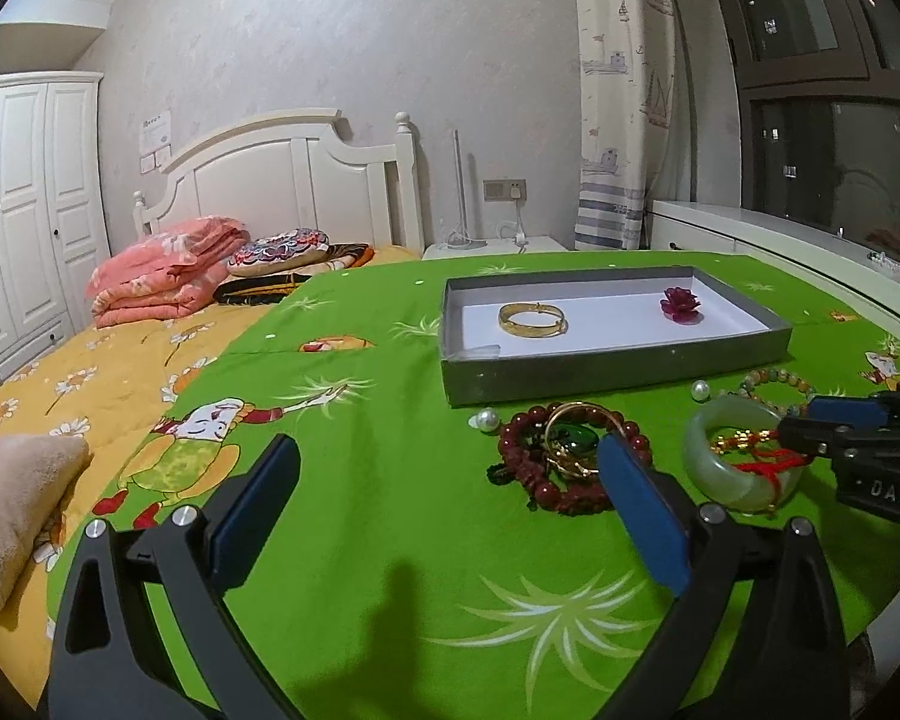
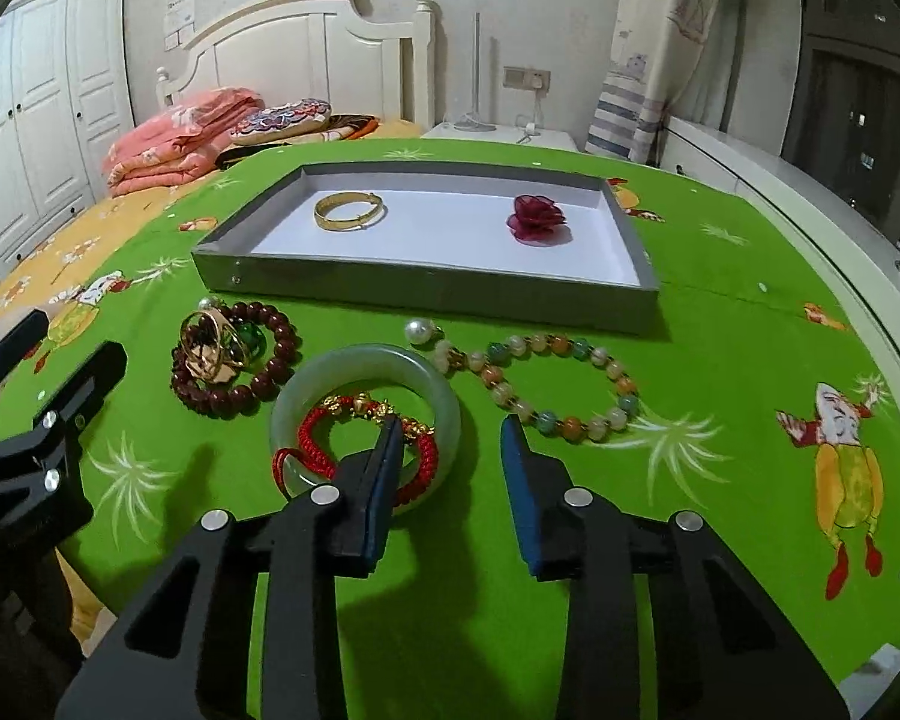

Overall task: Organize jewelry
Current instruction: 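Withdraw both tools from the tray back toward the remaining jewelry, then grasp the red cord bracelet with the right tool and lift it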

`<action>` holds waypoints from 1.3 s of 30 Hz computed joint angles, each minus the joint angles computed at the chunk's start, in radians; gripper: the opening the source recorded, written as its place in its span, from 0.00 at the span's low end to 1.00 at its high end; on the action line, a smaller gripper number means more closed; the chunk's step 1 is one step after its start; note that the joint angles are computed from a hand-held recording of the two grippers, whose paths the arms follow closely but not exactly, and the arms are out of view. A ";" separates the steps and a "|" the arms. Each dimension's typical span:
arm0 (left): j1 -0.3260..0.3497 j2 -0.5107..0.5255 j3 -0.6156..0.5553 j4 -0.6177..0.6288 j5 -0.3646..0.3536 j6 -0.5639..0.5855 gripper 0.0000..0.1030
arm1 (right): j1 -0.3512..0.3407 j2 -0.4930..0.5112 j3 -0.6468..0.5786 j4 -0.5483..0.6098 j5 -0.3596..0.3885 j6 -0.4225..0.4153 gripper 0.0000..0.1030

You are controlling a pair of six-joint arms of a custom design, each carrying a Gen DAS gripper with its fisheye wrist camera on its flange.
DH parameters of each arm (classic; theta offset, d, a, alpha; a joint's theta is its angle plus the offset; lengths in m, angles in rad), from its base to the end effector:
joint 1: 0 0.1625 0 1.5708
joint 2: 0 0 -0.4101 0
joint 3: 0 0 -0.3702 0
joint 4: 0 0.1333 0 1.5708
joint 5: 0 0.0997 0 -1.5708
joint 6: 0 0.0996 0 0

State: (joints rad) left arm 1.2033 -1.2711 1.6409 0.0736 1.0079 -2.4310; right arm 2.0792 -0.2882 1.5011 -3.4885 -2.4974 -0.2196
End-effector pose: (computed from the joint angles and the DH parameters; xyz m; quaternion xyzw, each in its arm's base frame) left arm -0.0055 -0.5332 0.2943 0.2895 0.7731 -0.4657 0.3190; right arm 0.3572 -0.5308 -0.0487 0.1548 -0.8395 0.3659 0.3706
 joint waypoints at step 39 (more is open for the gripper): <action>-0.132 0.163 -0.044 0.195 0.007 -0.109 0.93 | 0.065 -0.078 0.161 -0.487 -0.004 -0.305 0.06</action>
